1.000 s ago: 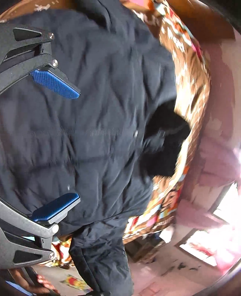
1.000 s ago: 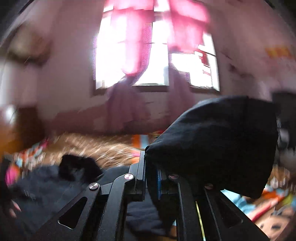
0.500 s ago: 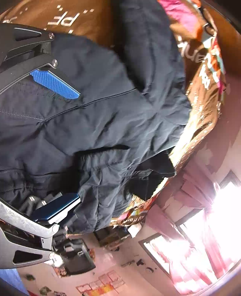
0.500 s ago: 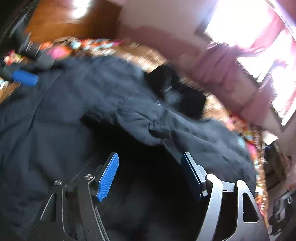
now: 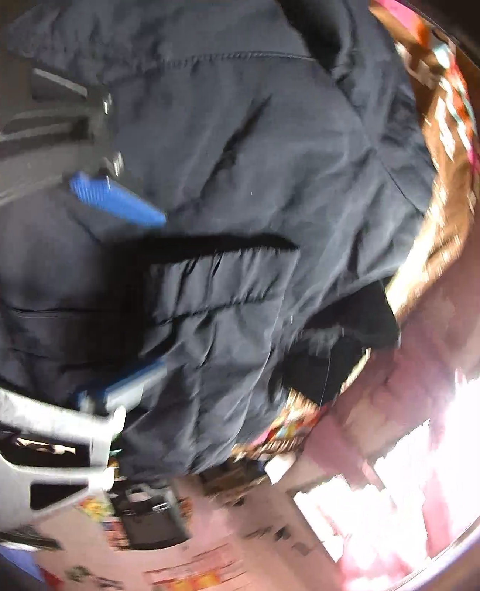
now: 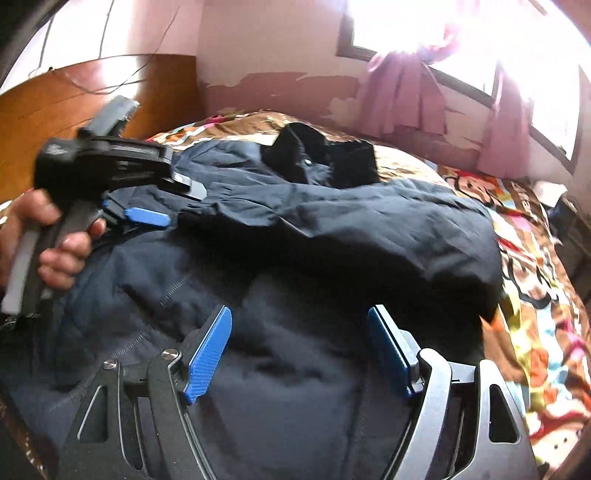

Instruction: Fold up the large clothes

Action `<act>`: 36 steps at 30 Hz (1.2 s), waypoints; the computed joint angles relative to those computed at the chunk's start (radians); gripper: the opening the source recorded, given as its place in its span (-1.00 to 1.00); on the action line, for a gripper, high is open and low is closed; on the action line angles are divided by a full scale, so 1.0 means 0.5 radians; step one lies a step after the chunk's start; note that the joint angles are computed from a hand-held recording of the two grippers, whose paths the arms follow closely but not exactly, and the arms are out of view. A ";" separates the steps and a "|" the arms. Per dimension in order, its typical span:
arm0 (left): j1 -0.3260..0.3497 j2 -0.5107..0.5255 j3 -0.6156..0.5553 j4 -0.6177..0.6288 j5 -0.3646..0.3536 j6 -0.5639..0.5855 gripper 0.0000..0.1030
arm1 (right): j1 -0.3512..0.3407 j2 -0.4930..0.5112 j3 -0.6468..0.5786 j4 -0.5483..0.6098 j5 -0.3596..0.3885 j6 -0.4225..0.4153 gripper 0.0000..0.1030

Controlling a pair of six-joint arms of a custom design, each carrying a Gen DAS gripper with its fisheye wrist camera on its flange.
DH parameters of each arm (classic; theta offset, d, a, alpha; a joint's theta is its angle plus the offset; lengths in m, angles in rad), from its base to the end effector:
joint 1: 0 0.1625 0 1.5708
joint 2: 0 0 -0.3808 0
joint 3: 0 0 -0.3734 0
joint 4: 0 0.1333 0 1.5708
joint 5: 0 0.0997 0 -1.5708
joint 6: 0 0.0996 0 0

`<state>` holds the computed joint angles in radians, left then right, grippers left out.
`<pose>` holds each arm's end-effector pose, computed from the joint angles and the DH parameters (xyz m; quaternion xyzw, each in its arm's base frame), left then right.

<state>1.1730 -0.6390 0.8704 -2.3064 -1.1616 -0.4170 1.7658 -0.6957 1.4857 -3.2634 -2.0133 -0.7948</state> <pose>-0.1507 -0.8050 0.2721 -0.0598 0.9477 -0.3022 0.0839 0.2222 -0.6569 0.1638 0.3327 -0.8181 0.3482 0.3144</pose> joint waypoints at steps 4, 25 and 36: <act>-0.017 0.111 -0.181 0.170 0.190 -0.162 -0.80 | -0.041 -0.034 0.048 -0.062 0.003 0.034 0.39; -0.108 -0.185 0.325 -0.260 1.055 0.535 -0.90 | -0.061 1.278 -2.306 1.148 -0.196 0.235 0.42; -0.009 -0.396 0.631 -0.644 0.604 0.459 -0.51 | -0.073 1.435 -2.359 0.836 -0.238 -0.013 0.46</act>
